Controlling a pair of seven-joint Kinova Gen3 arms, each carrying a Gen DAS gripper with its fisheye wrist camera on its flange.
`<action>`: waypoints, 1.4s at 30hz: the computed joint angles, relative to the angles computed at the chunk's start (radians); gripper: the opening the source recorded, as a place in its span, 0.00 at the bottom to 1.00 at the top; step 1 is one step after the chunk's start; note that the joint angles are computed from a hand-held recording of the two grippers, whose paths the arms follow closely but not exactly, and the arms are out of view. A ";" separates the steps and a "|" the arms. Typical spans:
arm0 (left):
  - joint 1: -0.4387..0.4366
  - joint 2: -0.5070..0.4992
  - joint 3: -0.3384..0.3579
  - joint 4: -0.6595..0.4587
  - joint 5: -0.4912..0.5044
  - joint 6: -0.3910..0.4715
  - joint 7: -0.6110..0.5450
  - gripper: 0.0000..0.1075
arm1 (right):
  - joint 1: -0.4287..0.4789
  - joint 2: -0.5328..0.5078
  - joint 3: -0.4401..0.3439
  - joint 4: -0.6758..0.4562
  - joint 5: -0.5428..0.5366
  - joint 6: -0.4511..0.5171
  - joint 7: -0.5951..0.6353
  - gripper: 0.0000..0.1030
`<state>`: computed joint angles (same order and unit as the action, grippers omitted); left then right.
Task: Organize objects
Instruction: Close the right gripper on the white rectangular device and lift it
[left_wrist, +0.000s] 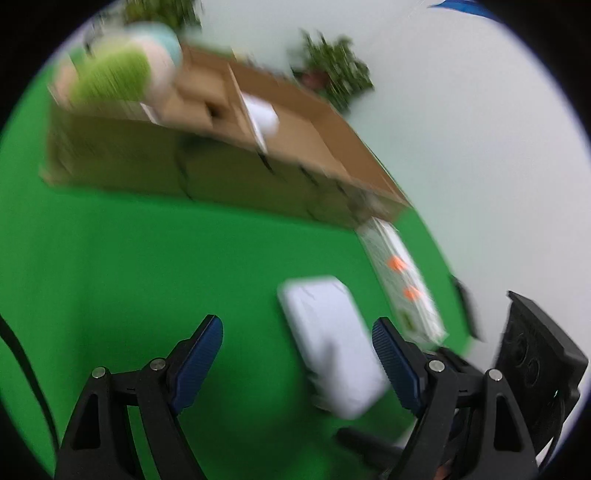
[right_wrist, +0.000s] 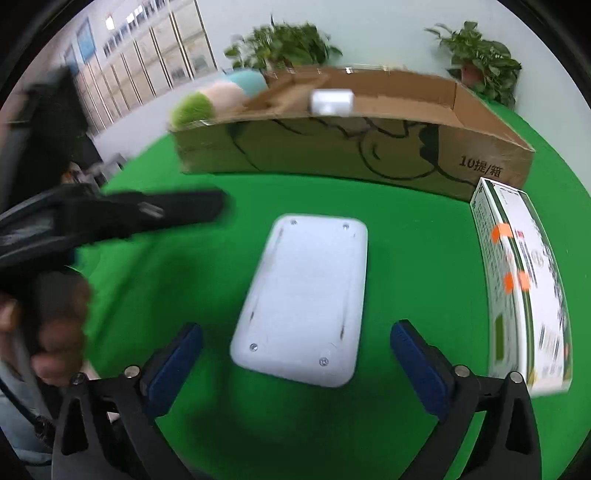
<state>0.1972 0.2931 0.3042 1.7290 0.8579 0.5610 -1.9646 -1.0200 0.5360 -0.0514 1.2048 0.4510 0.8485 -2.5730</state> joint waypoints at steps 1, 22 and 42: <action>-0.021 0.024 0.025 -0.009 0.039 0.031 -0.035 0.77 | 0.003 -0.011 -0.011 0.018 0.007 -0.020 -0.015 0.99; 0.000 0.111 0.048 -0.074 0.043 0.087 -0.034 0.53 | -0.020 0.040 0.011 -0.024 0.028 0.005 -0.015 0.86; 0.019 0.108 0.026 -0.056 0.045 0.091 -0.011 0.27 | -0.090 0.050 0.022 -0.043 0.082 0.116 -0.075 0.73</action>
<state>0.2160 0.4011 0.3301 1.6726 0.9028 0.6524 -1.9753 -1.1103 0.5860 -0.0292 1.1619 0.5328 0.9644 -2.6481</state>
